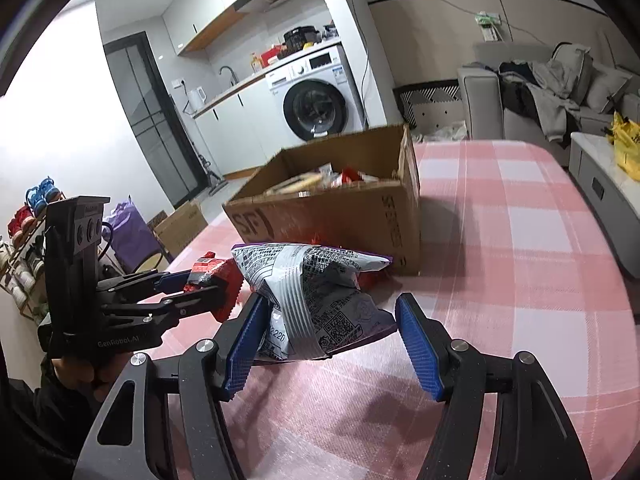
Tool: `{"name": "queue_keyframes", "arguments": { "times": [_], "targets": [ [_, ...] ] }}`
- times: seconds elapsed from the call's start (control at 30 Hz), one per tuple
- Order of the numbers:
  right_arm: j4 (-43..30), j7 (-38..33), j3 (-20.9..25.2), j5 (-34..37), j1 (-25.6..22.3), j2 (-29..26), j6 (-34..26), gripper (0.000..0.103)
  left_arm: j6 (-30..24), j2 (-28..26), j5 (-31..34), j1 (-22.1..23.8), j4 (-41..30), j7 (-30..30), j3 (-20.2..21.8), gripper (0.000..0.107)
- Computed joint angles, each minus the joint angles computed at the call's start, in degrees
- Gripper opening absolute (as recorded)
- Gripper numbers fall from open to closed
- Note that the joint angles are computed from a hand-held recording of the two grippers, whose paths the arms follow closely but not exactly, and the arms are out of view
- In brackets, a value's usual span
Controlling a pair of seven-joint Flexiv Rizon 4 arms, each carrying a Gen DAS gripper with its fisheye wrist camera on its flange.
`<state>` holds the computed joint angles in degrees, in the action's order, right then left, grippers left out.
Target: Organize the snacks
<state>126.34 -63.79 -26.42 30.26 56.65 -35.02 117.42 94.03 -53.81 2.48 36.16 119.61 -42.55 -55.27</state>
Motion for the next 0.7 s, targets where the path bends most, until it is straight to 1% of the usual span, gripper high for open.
{"name": "queue_keyframes", "arguments": {
  "times": [0.1,0.17,0.43,0.53,0.7],
  "targets": [
    [0.0,-0.3,-4.2,2.0,4.0,0.0,-0.4,0.067,0.1,0.1,0.2,1.3,0.0,0.1,-1.6,0.047],
    [0.0,-0.3,-6.5,2.6,5.9,0.1,-0.8,0.067,0.4,0.2,0.4,2.1,-0.2,0.0,-2.6,0.047],
    [0.4,2.0,-14.6,1.7,11.4,0.2,-3.0,0.067,1.2,1.6,1.1,2.5,-1.1,-1.5,-4.7,0.047],
    [0.4,3.2,-17.7,0.4,13.2,0.1,-3.7,0.067,0.5,2.0,1.0,2.2,-2.2,-1.6,-5.2,0.047],
    [-0.2,4.9,-19.6,-2.0,12.9,0.1,-4.2,0.067,0.5,3.0,0.2,0.2,-3.7,-2.2,-4.8,0.047]
  ]
}}
